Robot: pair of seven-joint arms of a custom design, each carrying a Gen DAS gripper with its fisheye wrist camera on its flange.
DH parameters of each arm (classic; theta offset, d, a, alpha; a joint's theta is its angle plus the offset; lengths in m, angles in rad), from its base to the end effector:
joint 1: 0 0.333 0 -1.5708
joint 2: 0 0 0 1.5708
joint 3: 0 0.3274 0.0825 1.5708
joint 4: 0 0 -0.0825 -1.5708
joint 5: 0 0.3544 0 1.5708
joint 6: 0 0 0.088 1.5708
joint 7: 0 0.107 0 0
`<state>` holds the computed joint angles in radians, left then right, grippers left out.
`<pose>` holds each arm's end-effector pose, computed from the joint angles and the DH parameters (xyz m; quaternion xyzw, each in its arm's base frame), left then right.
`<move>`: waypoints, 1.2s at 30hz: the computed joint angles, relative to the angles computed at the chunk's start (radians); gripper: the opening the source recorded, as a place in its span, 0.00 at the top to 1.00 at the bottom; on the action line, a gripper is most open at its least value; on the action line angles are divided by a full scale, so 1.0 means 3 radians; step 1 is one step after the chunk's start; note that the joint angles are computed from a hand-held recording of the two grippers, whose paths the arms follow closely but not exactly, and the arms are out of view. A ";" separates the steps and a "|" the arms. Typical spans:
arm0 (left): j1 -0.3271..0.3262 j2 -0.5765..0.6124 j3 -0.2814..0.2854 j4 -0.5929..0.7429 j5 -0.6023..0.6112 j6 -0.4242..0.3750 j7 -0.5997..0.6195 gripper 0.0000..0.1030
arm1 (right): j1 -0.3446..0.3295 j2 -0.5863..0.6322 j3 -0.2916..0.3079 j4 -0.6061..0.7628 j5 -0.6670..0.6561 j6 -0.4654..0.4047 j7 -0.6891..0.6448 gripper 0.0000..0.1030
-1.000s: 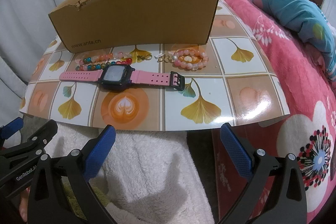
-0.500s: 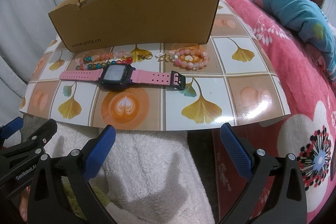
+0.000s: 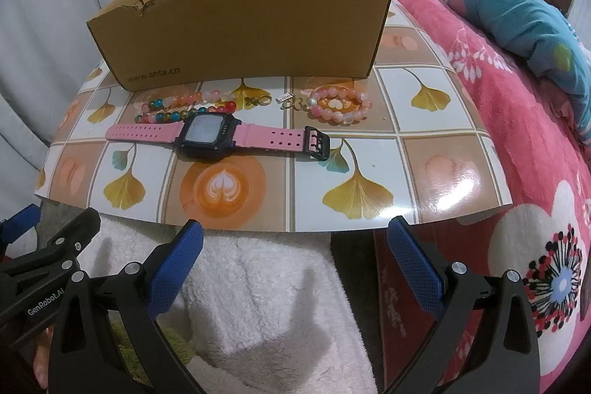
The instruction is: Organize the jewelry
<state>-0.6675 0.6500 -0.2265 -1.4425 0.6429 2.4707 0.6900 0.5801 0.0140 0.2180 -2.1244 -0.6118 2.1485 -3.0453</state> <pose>0.4879 -0.5466 0.3801 -0.5454 0.7951 -0.2110 0.1605 0.3827 0.3578 0.4386 -0.4811 0.8397 -0.2247 0.1135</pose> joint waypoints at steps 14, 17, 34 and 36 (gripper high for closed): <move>0.0024 0.0048 -0.0023 0.0060 -0.0063 -0.0043 0.0075 0.08 | -0.0013 0.0002 -0.0013 -0.0010 0.0024 -0.0030 -0.0029 0.06; -0.0011 0.0087 0.0009 0.0110 -0.0024 -0.0044 0.0094 0.08 | -0.0035 -0.0016 -0.0027 -0.0048 0.0029 -0.0008 -0.0032 0.06; 0.0143 0.0492 -0.0011 0.0439 -0.0152 0.0553 0.0585 0.08 | -0.0308 -0.0051 -0.0169 -0.0407 0.0017 0.0580 -0.0189 0.06; 0.0170 0.0551 -0.0040 0.0504 -0.0250 0.0540 0.0677 0.08 | -0.0325 -0.0057 -0.0171 -0.0418 0.0037 0.0614 -0.0233 0.05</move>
